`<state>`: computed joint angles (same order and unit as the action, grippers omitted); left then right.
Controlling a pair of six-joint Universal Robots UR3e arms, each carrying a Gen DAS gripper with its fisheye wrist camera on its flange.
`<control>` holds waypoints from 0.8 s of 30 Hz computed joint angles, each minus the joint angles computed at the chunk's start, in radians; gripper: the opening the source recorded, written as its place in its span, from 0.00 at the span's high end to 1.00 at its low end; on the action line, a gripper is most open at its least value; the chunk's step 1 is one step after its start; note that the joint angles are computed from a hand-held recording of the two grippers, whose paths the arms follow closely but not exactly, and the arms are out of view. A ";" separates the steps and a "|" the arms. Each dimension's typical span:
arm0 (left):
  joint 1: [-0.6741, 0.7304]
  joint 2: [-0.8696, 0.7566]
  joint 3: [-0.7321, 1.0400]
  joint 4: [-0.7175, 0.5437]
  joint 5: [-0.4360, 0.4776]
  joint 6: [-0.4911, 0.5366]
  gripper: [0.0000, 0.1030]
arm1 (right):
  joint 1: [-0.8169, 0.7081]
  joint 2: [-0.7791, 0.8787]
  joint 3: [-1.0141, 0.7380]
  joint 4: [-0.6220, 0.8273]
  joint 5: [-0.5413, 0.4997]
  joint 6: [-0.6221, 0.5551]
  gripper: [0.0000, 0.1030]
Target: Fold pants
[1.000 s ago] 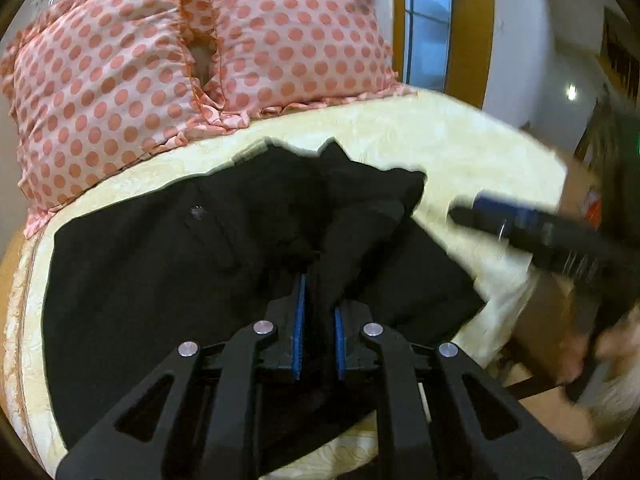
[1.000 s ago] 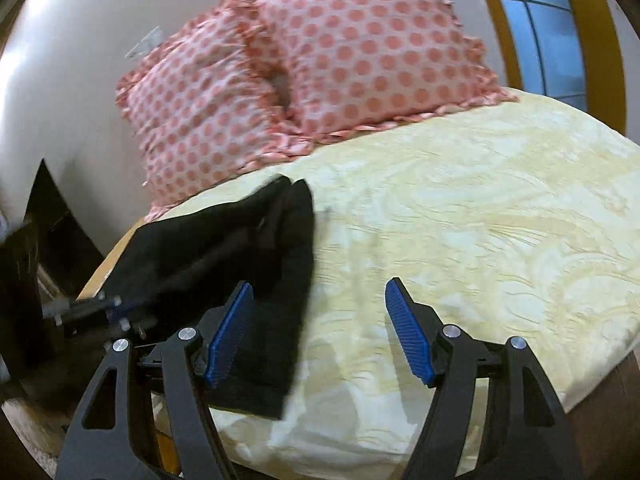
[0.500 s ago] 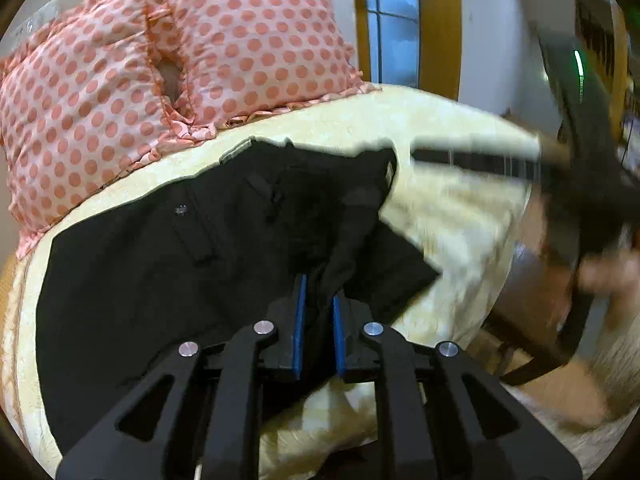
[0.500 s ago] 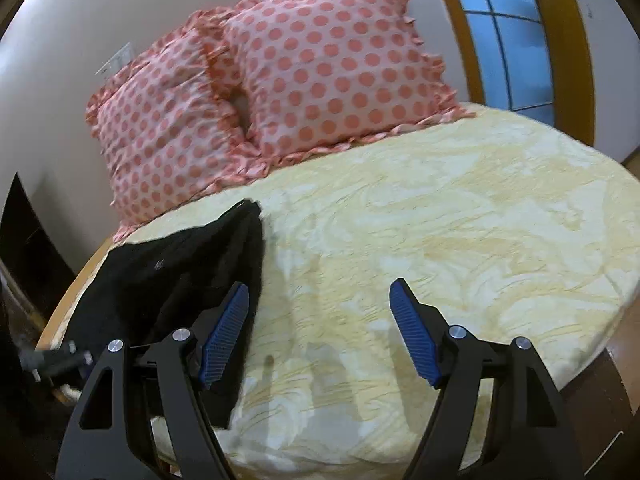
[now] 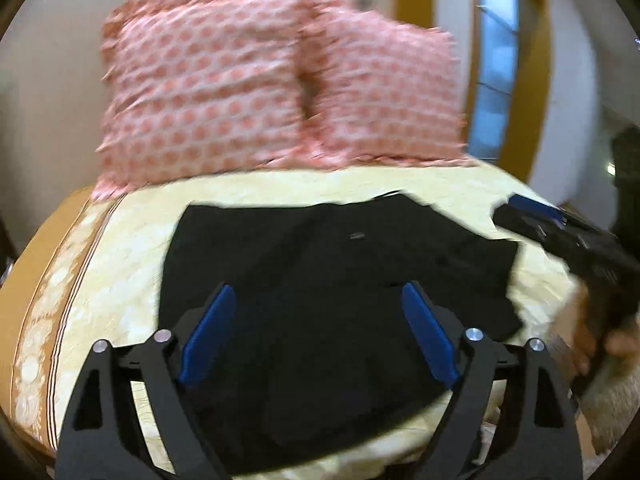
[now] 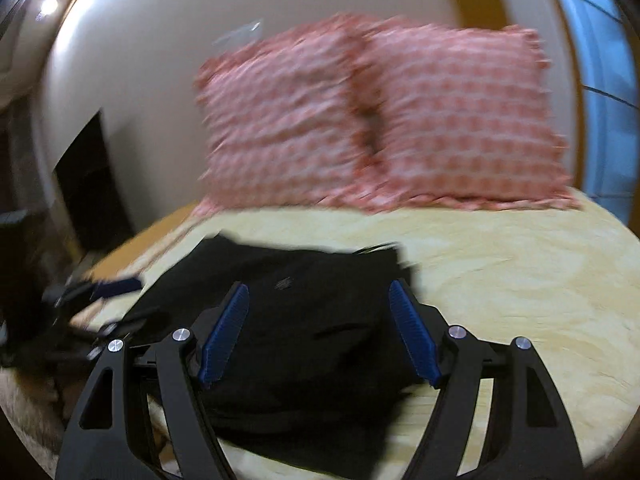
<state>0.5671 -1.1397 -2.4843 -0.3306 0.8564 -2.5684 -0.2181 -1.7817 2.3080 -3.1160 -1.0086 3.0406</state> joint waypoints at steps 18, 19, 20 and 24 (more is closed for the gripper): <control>0.157 0.051 -0.181 -0.081 -0.072 0.229 0.10 | -0.129 0.138 -0.371 0.604 0.082 -0.037 0.22; 0.159 0.053 -0.185 -0.080 -0.075 0.230 0.10 | -0.113 0.207 -0.453 0.646 0.060 -0.044 0.22; 0.161 0.057 -0.189 -0.081 -0.078 0.232 0.10 | -0.099 0.257 -0.509 0.669 0.036 -0.042 0.22; 0.178 0.081 -0.190 -0.128 -0.096 0.256 0.09 | -0.053 0.452 -0.736 0.821 -0.020 -0.057 0.22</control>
<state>0.7452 -1.0587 -2.6747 -0.4588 0.7602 -2.3120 -0.2713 -1.3300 1.5716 -2.2952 -1.0290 2.9831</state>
